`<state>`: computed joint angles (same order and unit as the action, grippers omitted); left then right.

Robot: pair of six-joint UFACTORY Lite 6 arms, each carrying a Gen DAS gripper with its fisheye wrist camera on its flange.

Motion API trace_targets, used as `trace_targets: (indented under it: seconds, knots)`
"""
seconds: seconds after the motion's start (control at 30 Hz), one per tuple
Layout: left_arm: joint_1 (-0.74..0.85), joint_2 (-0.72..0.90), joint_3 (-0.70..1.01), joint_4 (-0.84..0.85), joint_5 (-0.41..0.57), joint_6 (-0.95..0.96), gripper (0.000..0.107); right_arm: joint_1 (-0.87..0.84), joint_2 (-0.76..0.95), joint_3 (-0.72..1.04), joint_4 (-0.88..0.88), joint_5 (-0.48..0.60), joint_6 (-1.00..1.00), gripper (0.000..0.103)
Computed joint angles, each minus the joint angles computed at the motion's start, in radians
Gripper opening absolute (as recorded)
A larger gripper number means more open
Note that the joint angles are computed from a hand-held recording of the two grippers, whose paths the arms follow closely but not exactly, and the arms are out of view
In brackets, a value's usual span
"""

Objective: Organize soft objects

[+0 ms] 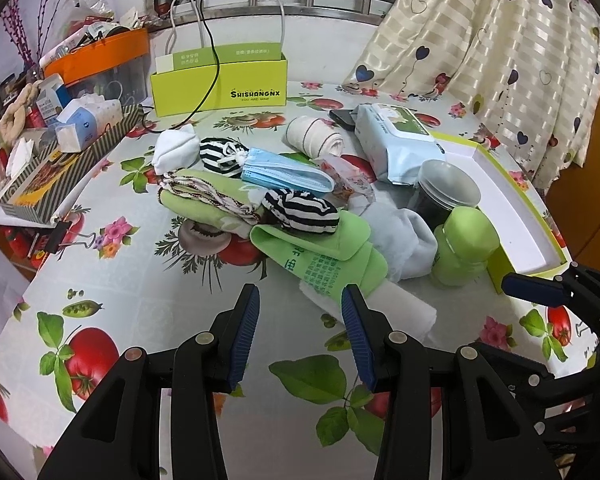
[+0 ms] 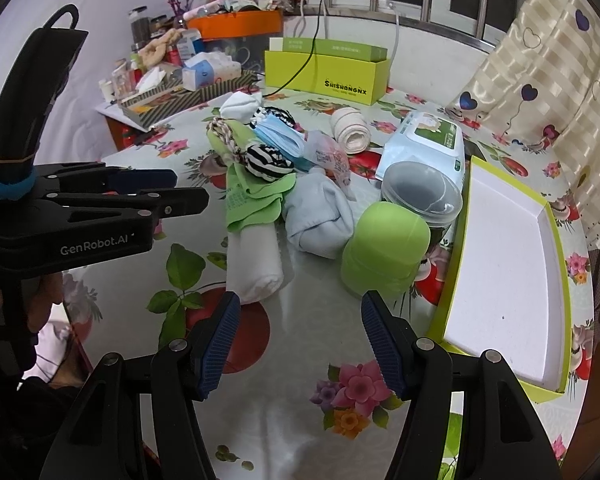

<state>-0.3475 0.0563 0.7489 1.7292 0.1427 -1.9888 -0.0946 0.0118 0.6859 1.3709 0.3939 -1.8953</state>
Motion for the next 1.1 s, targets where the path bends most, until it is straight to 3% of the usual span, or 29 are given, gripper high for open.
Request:
trace_targets:
  seconds: [1.1]
  knots:
    - [0.039, 0.002, -0.008, 0.041, -0.038, -0.043, 0.044, 0.023, 0.000, 0.006, 0.001, 0.001, 0.012, 0.063]
